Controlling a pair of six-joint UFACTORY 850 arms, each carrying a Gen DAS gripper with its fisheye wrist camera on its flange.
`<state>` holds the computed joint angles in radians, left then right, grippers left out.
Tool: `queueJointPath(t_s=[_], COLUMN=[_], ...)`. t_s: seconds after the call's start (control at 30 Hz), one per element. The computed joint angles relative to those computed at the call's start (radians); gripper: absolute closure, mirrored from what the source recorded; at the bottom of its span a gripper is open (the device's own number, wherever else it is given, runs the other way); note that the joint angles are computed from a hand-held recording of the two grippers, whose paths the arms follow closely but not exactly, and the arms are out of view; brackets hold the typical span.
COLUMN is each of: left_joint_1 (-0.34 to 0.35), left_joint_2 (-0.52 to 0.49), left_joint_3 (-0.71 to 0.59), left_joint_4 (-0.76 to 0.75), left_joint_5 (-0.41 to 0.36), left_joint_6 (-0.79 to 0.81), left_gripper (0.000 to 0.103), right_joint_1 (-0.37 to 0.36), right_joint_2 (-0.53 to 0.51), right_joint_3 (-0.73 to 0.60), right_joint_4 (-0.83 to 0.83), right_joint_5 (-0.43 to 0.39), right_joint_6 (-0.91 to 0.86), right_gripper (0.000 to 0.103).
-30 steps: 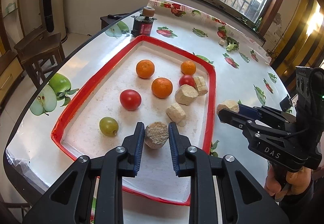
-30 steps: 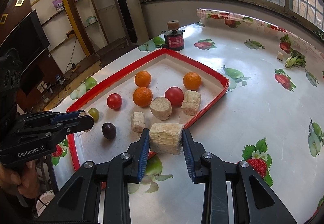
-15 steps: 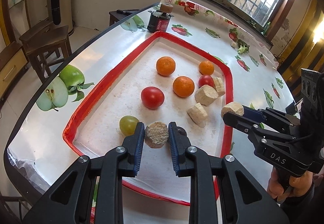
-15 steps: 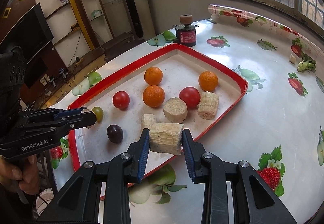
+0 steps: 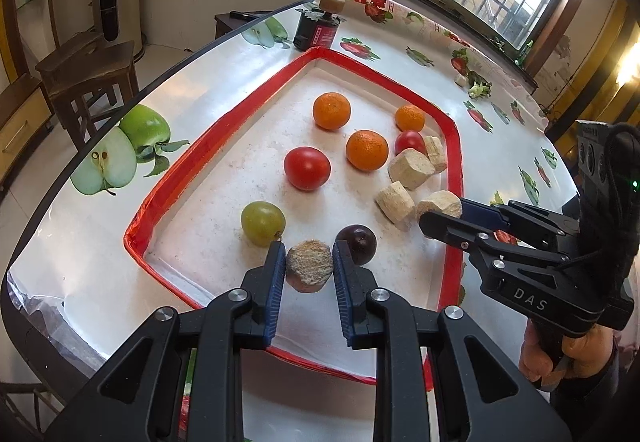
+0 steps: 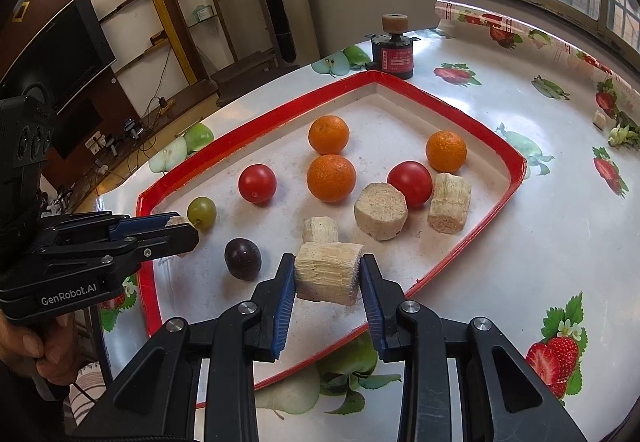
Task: Organize fruits
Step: 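Carry the beige piece and beige block over the red tray, then open the left tool to drop its piece while right tool releases the block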
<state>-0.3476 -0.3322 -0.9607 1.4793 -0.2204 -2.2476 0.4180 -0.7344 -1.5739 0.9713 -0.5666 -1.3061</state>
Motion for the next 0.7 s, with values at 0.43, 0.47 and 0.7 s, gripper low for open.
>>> queueJointPath(t_s=[0.43,0.47,0.7], left_joint_1=[-0.002,-0.002,-0.004], left_joint_2=[-0.039,-0.04,-0.044], left_joint_3=[-0.02,-0.019,-0.02], left_joint_4=[-0.052,-0.043,-0.073], left_joint_5=[0.036,0.035,0.023], left_joint_6=[0.052,0.043,0.066], left_gripper=[0.081,0.081,0.081], right_joint_1=[0.008,0.008,0.01], right_joint_2=[-0.022,-0.023,-0.018], right_joint_3=[-0.023,-0.024,-0.016], right_joint_4=[-0.044,-0.046,-0.042], right_joint_5=[0.009,0.01,0.014], right_joint_6=[0.049,0.052,0.041], right_gripper=[0.071,0.071,0.068])
